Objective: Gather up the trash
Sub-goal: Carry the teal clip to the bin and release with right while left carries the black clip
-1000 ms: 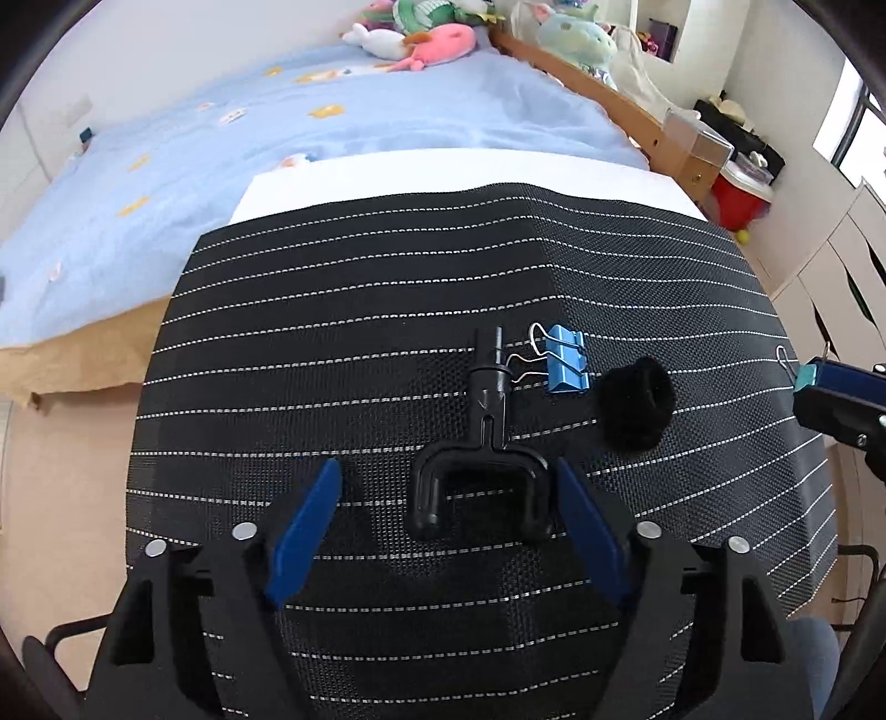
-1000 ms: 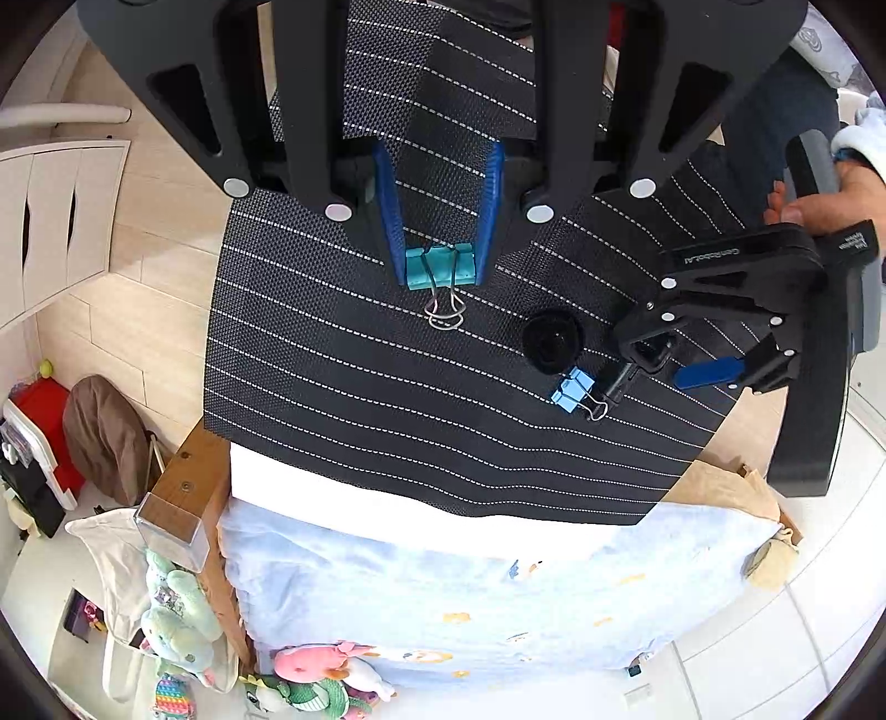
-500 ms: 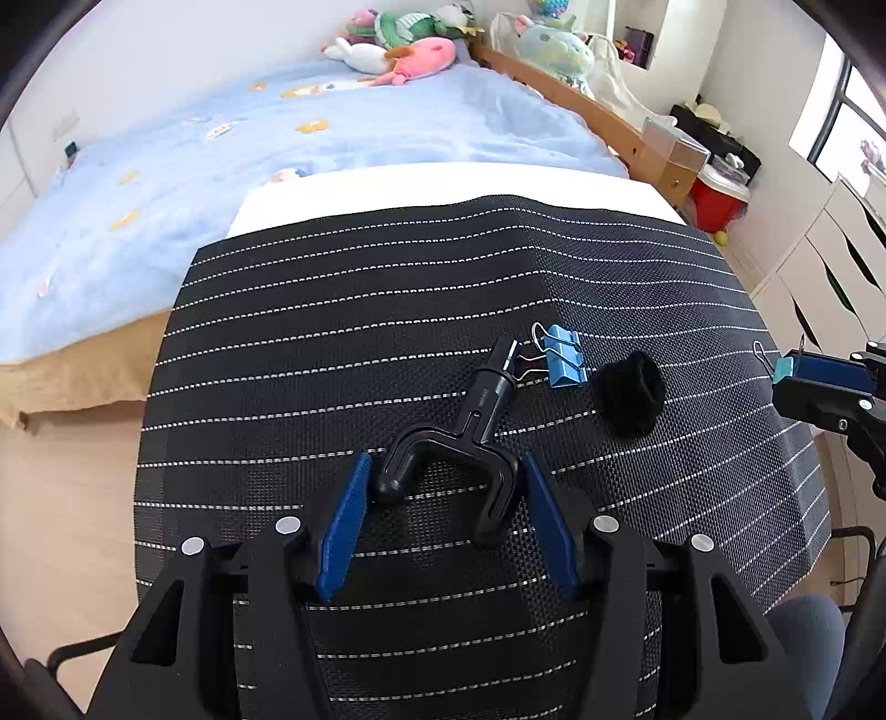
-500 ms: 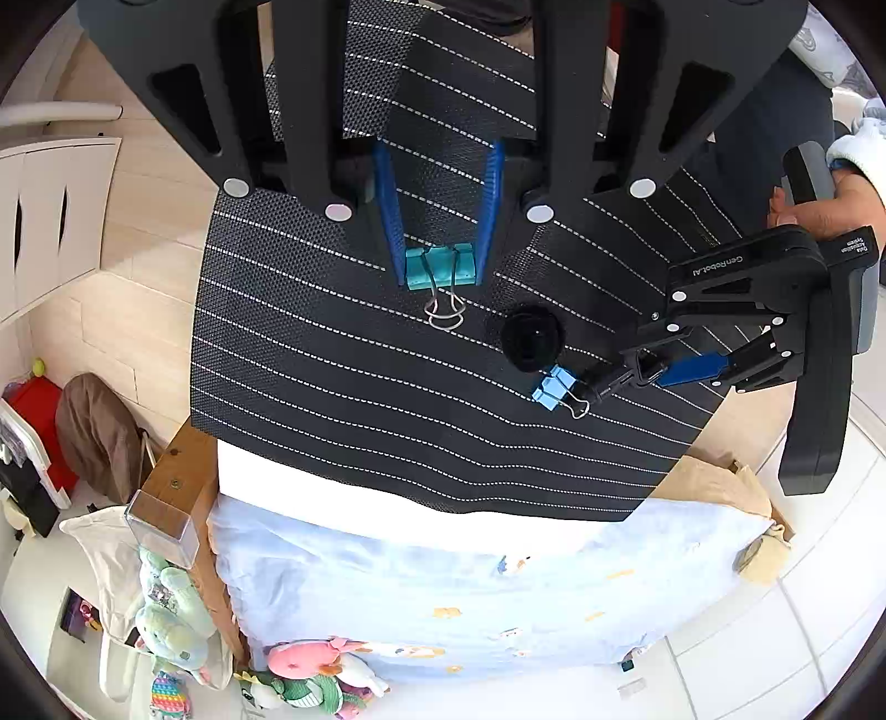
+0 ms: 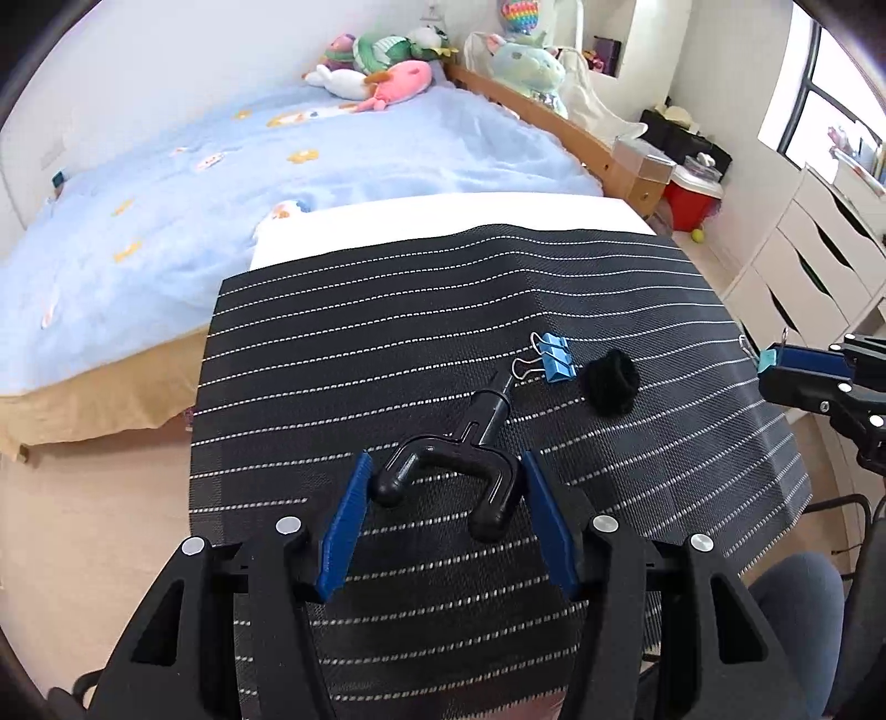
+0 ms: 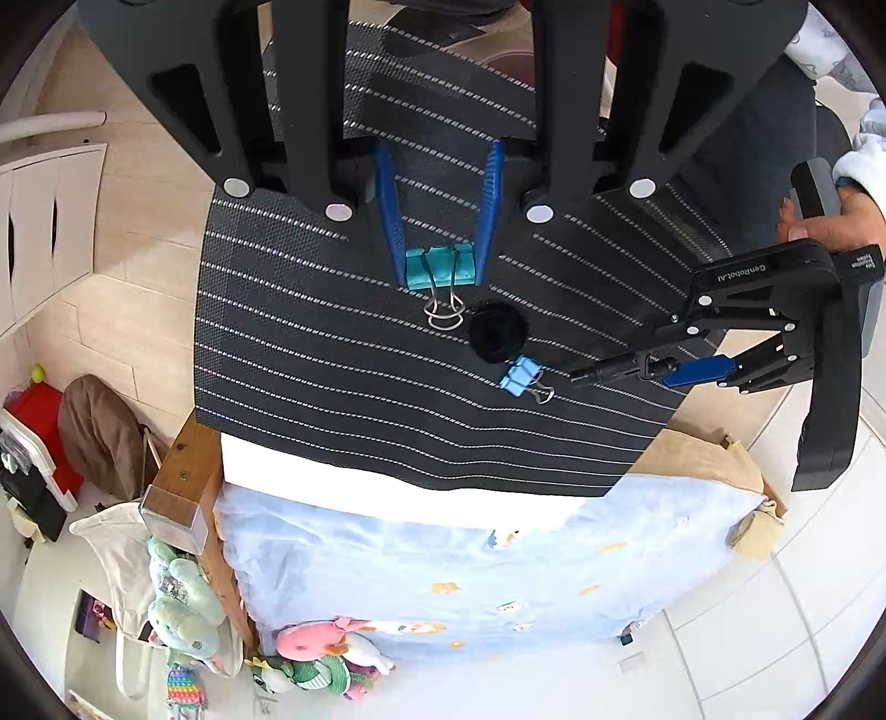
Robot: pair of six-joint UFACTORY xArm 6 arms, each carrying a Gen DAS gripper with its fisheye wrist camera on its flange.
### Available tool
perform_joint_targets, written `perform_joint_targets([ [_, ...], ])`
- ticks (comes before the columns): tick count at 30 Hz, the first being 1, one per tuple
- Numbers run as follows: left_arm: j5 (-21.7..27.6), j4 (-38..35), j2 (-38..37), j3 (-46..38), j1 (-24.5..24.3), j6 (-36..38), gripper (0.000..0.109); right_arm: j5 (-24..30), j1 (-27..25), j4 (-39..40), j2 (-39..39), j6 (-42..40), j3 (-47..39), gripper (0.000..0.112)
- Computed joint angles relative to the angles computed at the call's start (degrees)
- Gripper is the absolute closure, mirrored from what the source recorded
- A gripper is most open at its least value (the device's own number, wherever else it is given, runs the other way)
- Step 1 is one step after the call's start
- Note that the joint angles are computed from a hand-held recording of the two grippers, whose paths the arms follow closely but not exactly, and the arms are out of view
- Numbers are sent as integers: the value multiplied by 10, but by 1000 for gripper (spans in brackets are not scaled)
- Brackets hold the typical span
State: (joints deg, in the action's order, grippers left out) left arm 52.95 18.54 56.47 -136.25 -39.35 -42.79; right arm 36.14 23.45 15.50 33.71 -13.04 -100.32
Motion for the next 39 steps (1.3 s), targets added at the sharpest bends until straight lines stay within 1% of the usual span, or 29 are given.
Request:
perform_joint_targets([
  [4, -43, -1, -56, 86, -1, 2, 54, -16, 6, 16, -25, -11, 37, 87],
  [5, -48, -4, -59, 91, -1, 6, 54, -21, 8, 20, -32, -14, 47, 87],
  [7, -70, -3, -86, 131, -4, 8, 54, -32, 13, 26, -50, -20, 71, 87],
  [15, -131, 7, -164, 238, -15, 18, 54, -74, 34, 54, -121, -46, 158, 87],
  [22, -177, 24, -231, 325, -26, 21, 54, -94, 51, 77, -174, -68, 217, 87],
  [28, -198, 44, -271, 377, -36, 8, 54, -108, 66, 97, -223, -89, 271, 87],
  [34, -224, 52, -306, 428, -40, -10, 54, -98, 81, 129, -255, -123, 310, 87],
  [39, -233, 60, -327, 459, -44, -28, 54, -92, 95, 161, -270, -146, 333, 87],
])
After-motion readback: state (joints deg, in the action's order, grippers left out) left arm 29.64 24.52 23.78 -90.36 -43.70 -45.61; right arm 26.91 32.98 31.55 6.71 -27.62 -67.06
